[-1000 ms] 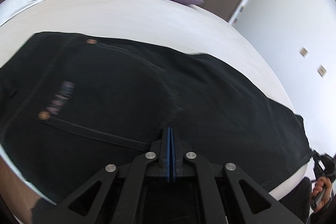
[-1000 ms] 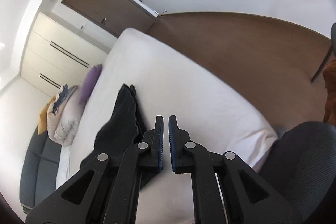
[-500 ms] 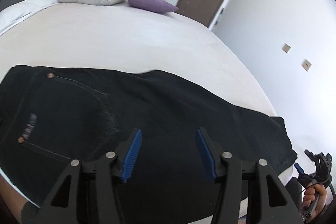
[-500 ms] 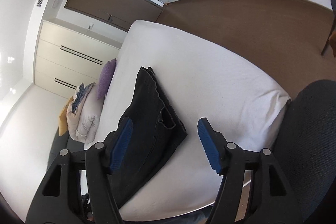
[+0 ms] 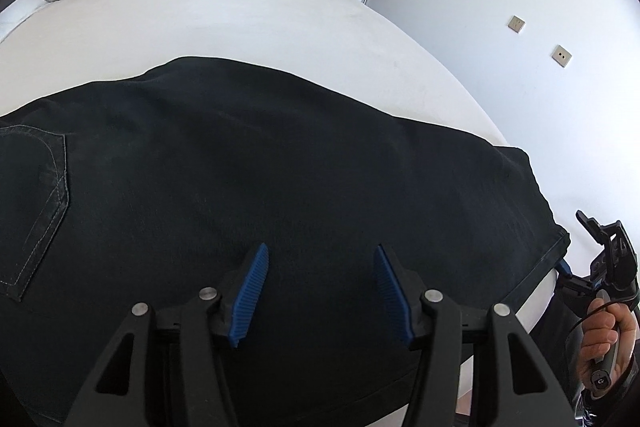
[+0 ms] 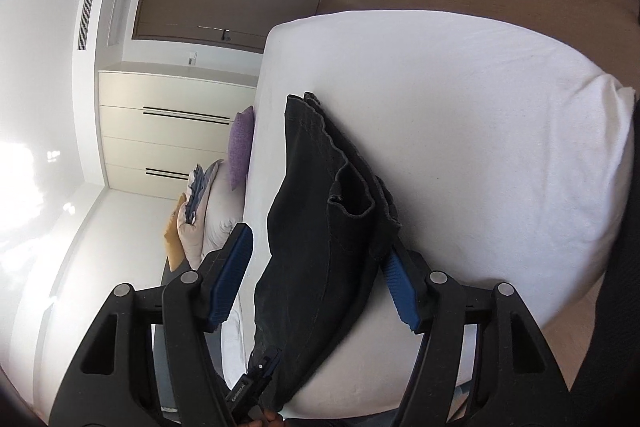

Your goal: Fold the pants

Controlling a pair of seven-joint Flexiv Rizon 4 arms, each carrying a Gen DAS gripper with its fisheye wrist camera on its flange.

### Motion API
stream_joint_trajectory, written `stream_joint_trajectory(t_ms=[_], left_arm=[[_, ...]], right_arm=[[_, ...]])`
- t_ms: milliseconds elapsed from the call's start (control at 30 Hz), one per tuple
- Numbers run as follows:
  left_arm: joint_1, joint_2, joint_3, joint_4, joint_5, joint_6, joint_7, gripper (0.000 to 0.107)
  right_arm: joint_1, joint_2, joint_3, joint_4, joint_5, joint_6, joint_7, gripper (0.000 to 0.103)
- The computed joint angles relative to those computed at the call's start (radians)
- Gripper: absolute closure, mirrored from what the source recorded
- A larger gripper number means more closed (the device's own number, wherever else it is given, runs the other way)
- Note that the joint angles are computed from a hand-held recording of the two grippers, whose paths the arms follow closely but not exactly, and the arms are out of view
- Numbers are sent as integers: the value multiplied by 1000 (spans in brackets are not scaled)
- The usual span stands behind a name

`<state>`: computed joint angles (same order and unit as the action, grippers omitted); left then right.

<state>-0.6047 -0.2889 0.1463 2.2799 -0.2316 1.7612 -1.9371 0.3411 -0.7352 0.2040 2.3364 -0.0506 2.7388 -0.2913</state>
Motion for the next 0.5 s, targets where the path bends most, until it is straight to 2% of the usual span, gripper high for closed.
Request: stream_joint_trajectory(t_ms=[100, 167, 200, 267, 333, 433, 467, 500], left_arm=[[-36, -22, 36, -26, -1, -14, 0, 49], [-94, -33, 96, -39, 4, -24, -9, 49], [-110, -36, 114, -42, 8, -26, -14, 49], [-115, -39, 122, -46, 15, -25, -20, 50], [-116, -39, 125, -43, 20, -19, -24, 52], [-155, -47, 165, -46, 7, -18, -36, 64], [-164, -45, 179, -45, 11, -21, -48, 73], [-145, -41, 161, -42, 16, -16, -59, 87]], right_arm=[[3, -6, -8, -13, 8, -4, -6, 52], [6, -1, -18, -28, 11, -38, -13, 71], [8, 5, -32, -29, 0, -64, -1, 74], [2, 35, -18, 2, 23, -79, -15, 89], [10, 34, -21, -17, 37, -112, -17, 92], [13, 47, -21, -5, 49, -125, -30, 93], [13, 60, -21, 9, 55, -127, -37, 93], [20, 69, -24, 5, 65, -145, -42, 93]])
